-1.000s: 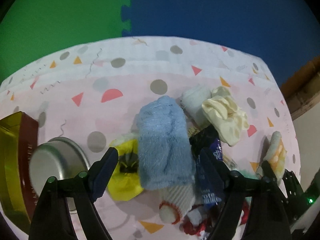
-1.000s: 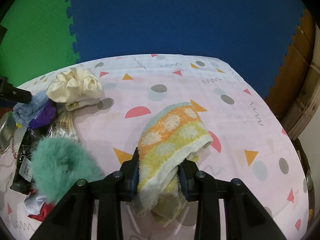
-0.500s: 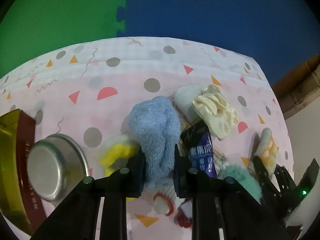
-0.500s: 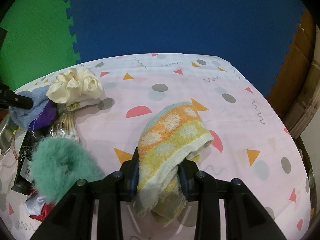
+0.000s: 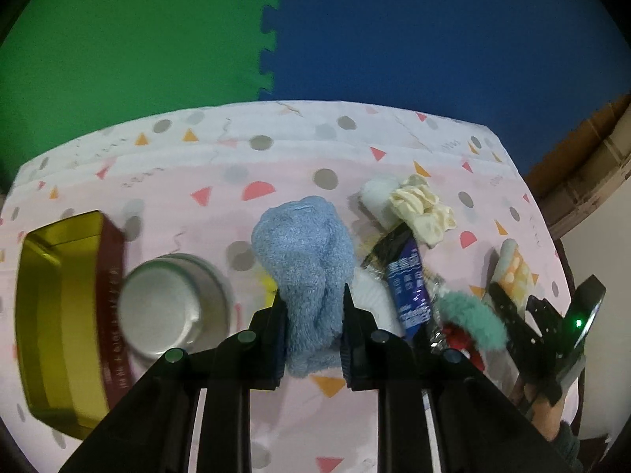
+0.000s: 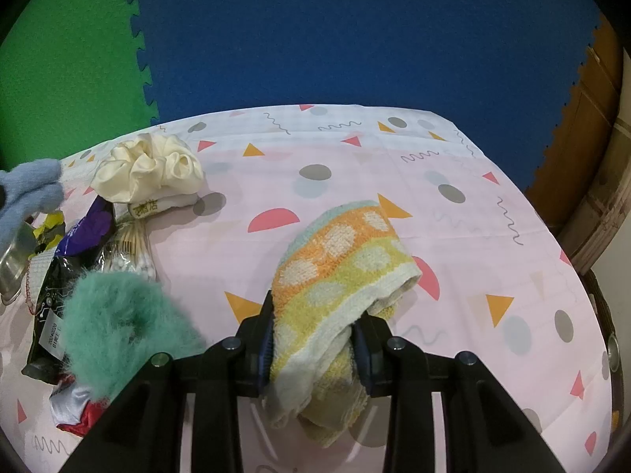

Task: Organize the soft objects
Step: 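Carry the blue towel into the tin box and open the left gripper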

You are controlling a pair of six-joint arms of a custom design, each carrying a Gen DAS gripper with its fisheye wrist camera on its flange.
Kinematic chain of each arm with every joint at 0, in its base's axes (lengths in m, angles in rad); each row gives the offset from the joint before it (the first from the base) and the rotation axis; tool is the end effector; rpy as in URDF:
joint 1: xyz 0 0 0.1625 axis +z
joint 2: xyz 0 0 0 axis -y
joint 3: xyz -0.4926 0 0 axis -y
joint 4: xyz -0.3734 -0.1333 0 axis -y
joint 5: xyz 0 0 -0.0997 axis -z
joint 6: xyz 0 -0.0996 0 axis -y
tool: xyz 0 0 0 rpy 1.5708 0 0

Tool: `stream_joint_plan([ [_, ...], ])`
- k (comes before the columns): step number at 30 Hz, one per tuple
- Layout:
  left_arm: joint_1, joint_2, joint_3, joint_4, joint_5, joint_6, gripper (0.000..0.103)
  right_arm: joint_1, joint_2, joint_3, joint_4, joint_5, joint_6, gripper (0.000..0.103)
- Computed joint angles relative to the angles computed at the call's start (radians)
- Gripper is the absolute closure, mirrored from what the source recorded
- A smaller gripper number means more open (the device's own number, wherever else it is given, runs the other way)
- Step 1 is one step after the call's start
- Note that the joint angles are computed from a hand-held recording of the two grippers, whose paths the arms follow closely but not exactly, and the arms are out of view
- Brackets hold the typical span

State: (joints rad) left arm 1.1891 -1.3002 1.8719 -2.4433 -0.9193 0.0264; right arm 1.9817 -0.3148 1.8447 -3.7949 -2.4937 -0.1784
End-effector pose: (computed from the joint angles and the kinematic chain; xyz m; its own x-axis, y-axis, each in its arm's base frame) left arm -0.0305 -0.5959 0.3890 -0.7952 0.1528 -0.5868 0.3769 0.8826 -0.2809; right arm 0.2886 -0.5274 -0.0405 -0.6905 0.0980 0.7166 -0.4365 0.7336 -0.5209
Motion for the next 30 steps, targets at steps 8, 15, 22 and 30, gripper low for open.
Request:
stream_joint_plan([
  [8, 0.034, -0.076, -0.005, -0.008, 0.084, 0.038, 0.084, 0.000, 0.002, -0.003, -0.002, -0.004, -0.005, 0.068],
  [15, 0.106, -0.103, -0.043, -0.035, 0.190, 0.079, 0.084, 0.003, 0.006, -0.009, -0.002, -0.017, -0.015, 0.068],
  [22, 0.200, -0.077, -0.102, -0.077, 0.261, 0.137, 0.084, 0.003, 0.004, -0.006, -0.001, -0.014, -0.010, 0.068],
  [30, 0.280, -0.020, -0.169, -0.101, 0.281, 0.182, 0.084, 0.003, 0.004, -0.007, 0.001, -0.016, -0.012, 0.068],
])
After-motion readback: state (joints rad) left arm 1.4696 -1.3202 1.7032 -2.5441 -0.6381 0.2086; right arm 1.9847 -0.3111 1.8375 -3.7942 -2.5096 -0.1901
